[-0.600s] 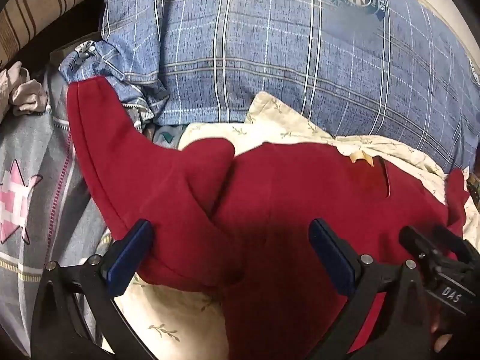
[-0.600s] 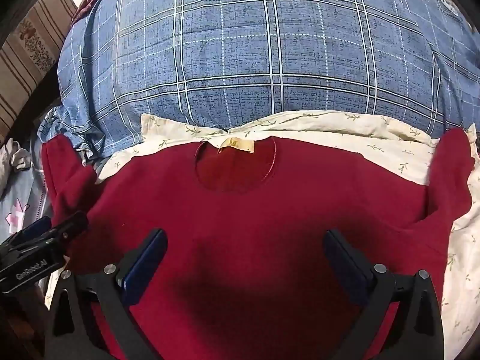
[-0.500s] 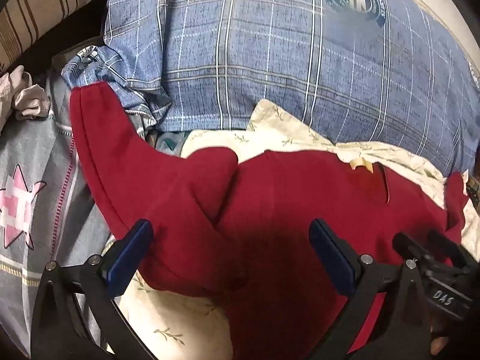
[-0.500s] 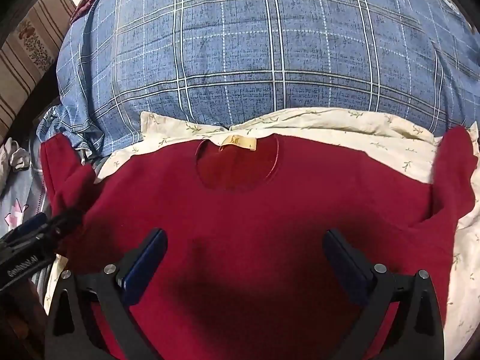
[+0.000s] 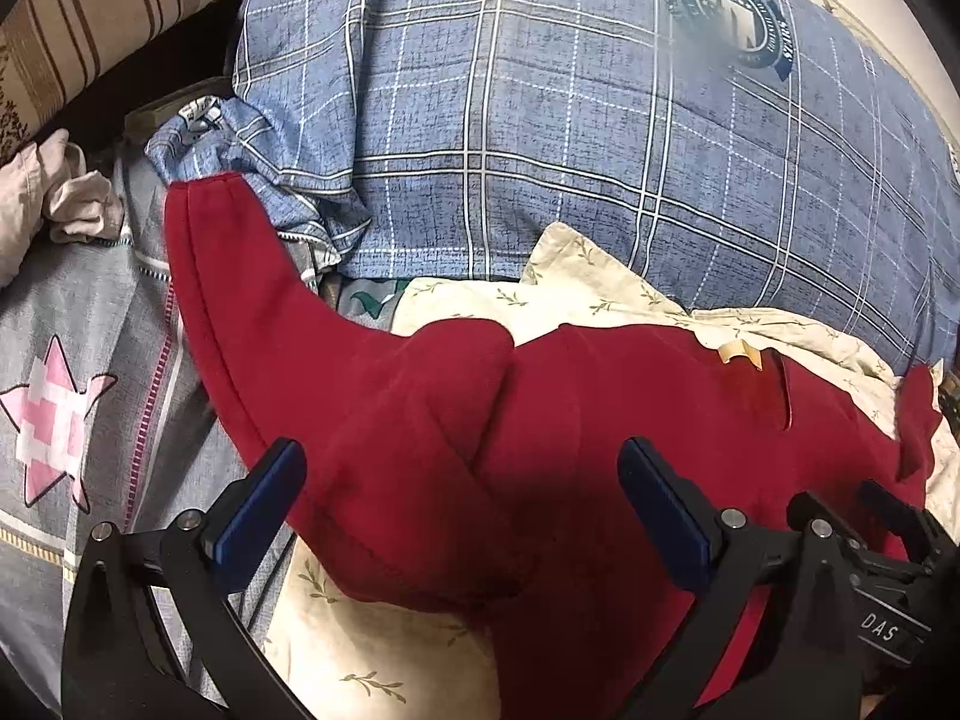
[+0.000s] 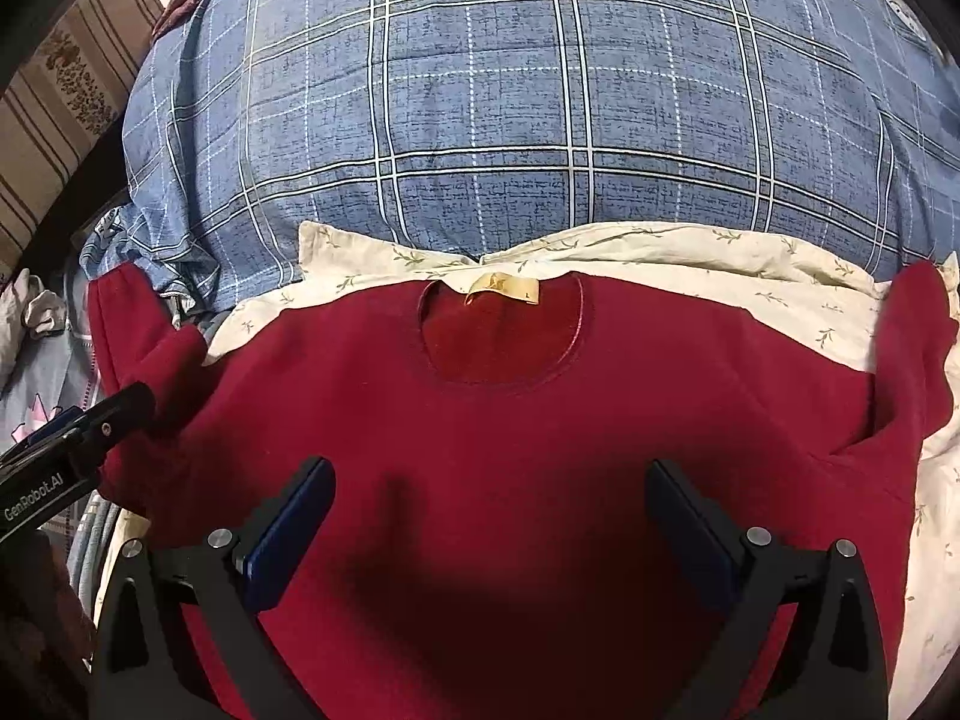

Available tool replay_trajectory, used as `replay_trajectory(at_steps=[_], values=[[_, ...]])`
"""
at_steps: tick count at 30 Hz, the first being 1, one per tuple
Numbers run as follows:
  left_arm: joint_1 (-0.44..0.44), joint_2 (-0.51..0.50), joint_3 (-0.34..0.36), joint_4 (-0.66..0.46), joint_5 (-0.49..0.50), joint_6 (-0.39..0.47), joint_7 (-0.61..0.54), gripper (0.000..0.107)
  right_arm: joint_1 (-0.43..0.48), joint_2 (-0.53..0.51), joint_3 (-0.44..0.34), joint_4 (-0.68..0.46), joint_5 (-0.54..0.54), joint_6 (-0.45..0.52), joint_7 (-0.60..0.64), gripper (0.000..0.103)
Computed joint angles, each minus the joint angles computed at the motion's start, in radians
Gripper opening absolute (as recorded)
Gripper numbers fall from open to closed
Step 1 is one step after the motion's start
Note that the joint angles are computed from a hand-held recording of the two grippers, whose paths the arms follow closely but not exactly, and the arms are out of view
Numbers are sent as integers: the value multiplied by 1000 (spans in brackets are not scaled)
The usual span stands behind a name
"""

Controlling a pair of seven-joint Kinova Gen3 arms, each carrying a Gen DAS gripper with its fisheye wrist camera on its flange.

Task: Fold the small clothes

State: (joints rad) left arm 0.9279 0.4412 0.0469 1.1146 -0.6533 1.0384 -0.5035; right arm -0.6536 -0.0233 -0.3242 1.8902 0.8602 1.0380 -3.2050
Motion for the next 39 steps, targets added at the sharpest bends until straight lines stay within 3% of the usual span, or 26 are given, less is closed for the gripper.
replay_trajectory(at_steps=[5,15,22,26,39], values=[[0,-1,-4,0,-8,3,2,103,-1,-7,-11,21,23,-37,-28,102],[-22,-7,-7,9,2,13,21,103,4,13,13,-13,-49,-61,70,102],[-42,-10,-5,12,14,21,35,103,3,26,17,-8,-15,-123,74,91],[-55,-17,-2,21,23,15,39,103,-2,32,26,-10,-14,-141,65,90],[-56,-7,2,12,28,24,22,103,-6,50,45,-35,-47,-98,92,92]])
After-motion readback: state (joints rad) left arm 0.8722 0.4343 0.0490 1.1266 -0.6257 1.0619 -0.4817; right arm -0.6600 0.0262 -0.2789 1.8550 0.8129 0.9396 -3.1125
